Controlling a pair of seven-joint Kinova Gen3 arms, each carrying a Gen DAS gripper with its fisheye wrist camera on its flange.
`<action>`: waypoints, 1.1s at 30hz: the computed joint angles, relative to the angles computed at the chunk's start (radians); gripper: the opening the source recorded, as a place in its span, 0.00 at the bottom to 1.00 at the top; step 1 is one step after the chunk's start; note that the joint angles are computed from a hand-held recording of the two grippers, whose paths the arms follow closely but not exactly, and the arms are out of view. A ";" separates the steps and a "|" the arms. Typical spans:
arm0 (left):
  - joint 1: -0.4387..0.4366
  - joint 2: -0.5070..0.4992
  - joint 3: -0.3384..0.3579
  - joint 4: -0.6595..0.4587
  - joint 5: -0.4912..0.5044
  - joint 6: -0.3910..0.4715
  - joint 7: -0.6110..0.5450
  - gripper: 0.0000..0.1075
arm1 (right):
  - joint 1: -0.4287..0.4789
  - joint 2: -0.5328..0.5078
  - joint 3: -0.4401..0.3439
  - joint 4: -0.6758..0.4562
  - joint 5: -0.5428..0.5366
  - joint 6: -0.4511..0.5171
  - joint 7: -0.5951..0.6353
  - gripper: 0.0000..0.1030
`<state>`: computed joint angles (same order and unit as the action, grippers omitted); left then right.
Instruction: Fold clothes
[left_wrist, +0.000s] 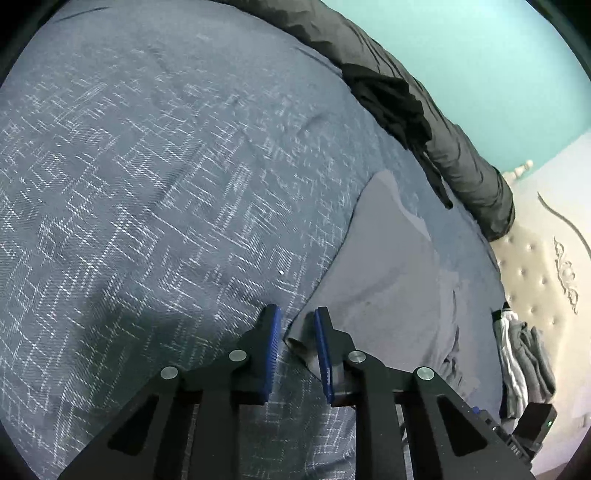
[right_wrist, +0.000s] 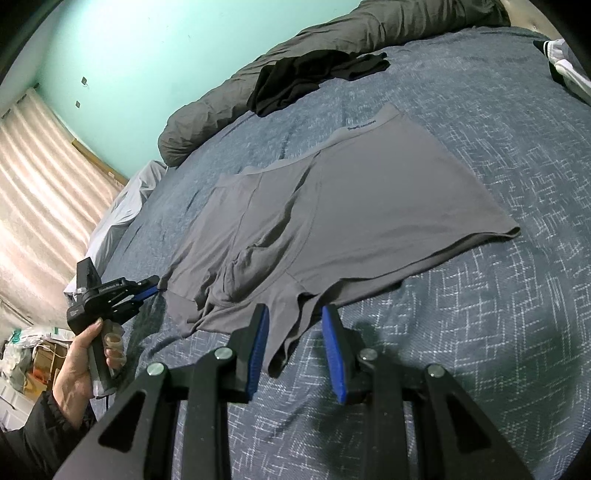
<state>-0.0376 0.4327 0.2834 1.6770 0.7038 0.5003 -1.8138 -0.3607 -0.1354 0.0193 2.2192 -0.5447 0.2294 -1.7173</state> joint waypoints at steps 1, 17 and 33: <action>0.012 -0.003 -0.008 -0.002 -0.015 0.002 0.007 0.19 | -0.003 0.000 0.003 0.000 -0.003 0.002 0.003 0.29; 0.085 -0.014 -0.025 -0.057 -0.177 -0.005 0.123 0.02 | -0.003 0.001 0.011 0.001 -0.049 0.007 0.042 0.29; 0.197 -0.003 -0.003 -0.245 -0.124 0.098 0.109 0.02 | 0.010 -0.118 0.106 0.099 -0.018 -0.049 -0.018 0.29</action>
